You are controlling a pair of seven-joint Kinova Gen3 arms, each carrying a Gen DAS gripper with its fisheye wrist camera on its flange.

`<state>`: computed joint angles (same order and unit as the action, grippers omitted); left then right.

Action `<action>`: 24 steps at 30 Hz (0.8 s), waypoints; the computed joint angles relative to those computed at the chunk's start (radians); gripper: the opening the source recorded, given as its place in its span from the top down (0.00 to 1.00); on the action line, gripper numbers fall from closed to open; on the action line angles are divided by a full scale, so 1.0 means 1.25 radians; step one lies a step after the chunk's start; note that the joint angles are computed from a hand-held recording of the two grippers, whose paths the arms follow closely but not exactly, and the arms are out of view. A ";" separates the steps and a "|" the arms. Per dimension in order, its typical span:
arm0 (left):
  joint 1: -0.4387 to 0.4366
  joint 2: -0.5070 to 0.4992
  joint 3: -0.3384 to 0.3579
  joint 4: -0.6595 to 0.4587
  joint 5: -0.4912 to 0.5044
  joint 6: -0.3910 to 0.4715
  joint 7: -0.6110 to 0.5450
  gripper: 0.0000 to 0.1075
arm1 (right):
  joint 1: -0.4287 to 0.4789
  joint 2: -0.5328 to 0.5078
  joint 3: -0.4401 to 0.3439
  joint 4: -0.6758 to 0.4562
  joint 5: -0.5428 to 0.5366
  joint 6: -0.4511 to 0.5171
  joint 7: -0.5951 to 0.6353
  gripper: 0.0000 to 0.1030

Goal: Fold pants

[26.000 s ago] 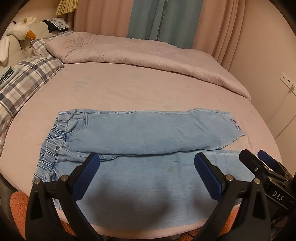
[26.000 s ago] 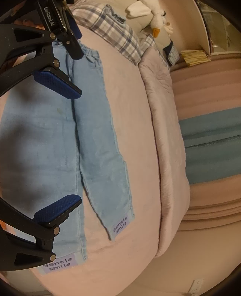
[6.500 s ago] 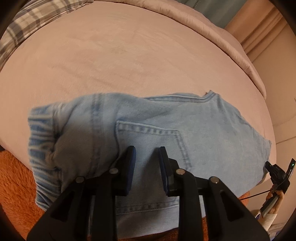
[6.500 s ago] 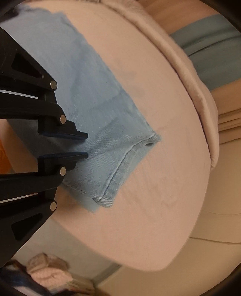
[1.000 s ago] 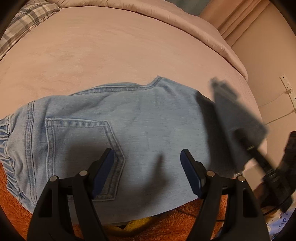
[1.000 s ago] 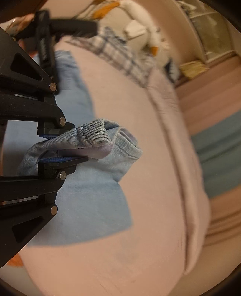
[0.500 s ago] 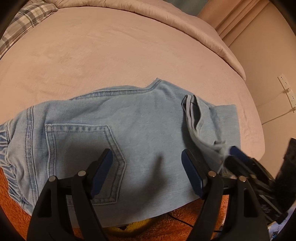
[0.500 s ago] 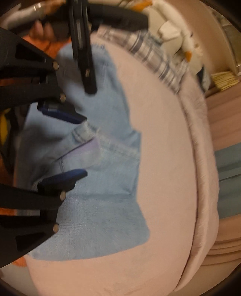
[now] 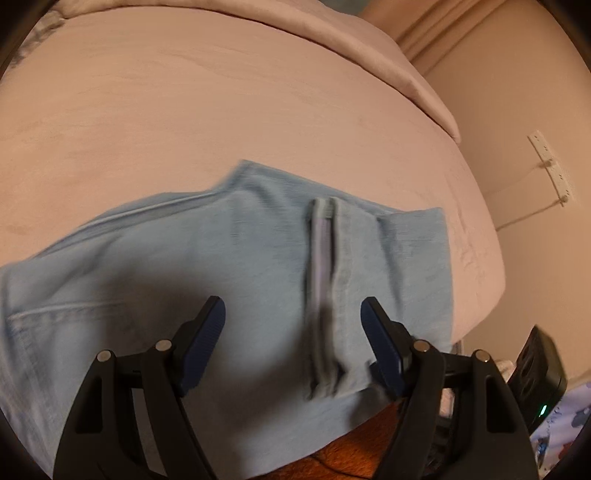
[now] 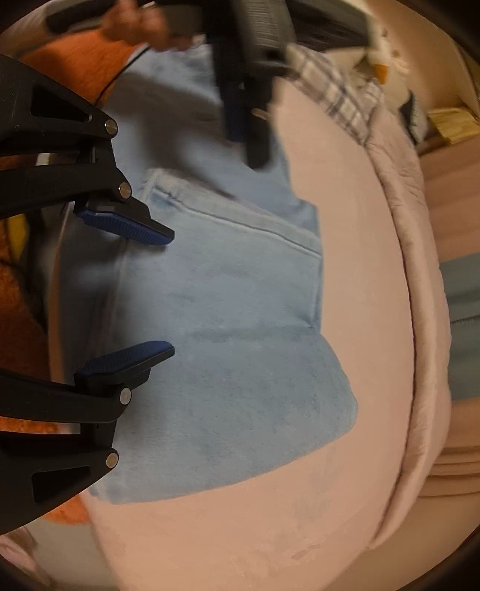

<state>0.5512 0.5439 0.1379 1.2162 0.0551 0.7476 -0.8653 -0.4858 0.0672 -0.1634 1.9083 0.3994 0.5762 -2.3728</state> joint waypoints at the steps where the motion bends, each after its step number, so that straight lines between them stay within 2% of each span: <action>1: -0.023 0.019 0.027 -0.014 0.025 -0.004 -0.032 0.34 | 0.005 -0.004 -0.013 0.004 0.015 0.005 -0.018 0.47; 3: -0.042 0.045 0.051 -0.040 0.057 0.007 -0.073 0.39 | 0.050 -0.013 -0.050 0.013 0.005 -0.004 -0.022 0.47; 4: -0.037 0.062 0.046 -0.062 0.065 0.021 -0.085 0.40 | 0.067 -0.022 -0.055 0.019 -0.019 -0.015 -0.014 0.47; 6: -0.014 0.072 0.017 -0.080 0.059 0.022 -0.094 0.47 | 0.061 -0.048 -0.019 0.034 -0.084 -0.037 0.014 0.47; 7: -0.021 0.077 0.025 -0.084 0.066 0.017 -0.109 0.51 | 0.055 -0.063 0.003 0.042 -0.111 -0.042 0.033 0.47; 8: -0.041 0.083 0.047 -0.084 0.085 0.007 -0.125 0.60 | 0.057 -0.069 0.010 0.045 -0.125 -0.046 0.046 0.47; 11: -0.123 0.114 0.143 -0.068 0.171 -0.039 -0.186 0.67 | 0.111 -0.112 -0.025 0.060 -0.091 -0.031 0.006 0.47; 12: -0.130 0.118 0.151 -0.063 0.178 -0.047 -0.185 0.77 | 0.112 -0.126 -0.020 0.067 -0.074 -0.027 -0.018 0.47; 14: -0.108 0.108 0.121 -0.051 0.178 -0.053 -0.178 0.89 | 0.134 -0.144 -0.026 0.079 -0.062 -0.028 -0.048 0.47; 15: -0.106 0.098 0.114 -0.031 0.197 -0.070 -0.186 0.92 | 0.144 -0.151 -0.028 0.084 -0.059 -0.029 -0.058 0.47; 18: -0.093 0.060 0.089 0.024 0.227 -0.106 -0.182 0.94 | 0.169 -0.158 -0.037 0.090 -0.049 -0.024 -0.086 0.47; 21: -0.057 -0.006 0.060 0.084 0.191 -0.146 -0.152 0.94 | 0.179 -0.148 -0.025 0.077 -0.055 -0.011 -0.060 0.47; 24: -0.007 -0.034 0.018 0.085 0.124 -0.122 -0.095 0.94 | 0.180 -0.142 -0.014 0.063 -0.065 -0.025 -0.022 0.47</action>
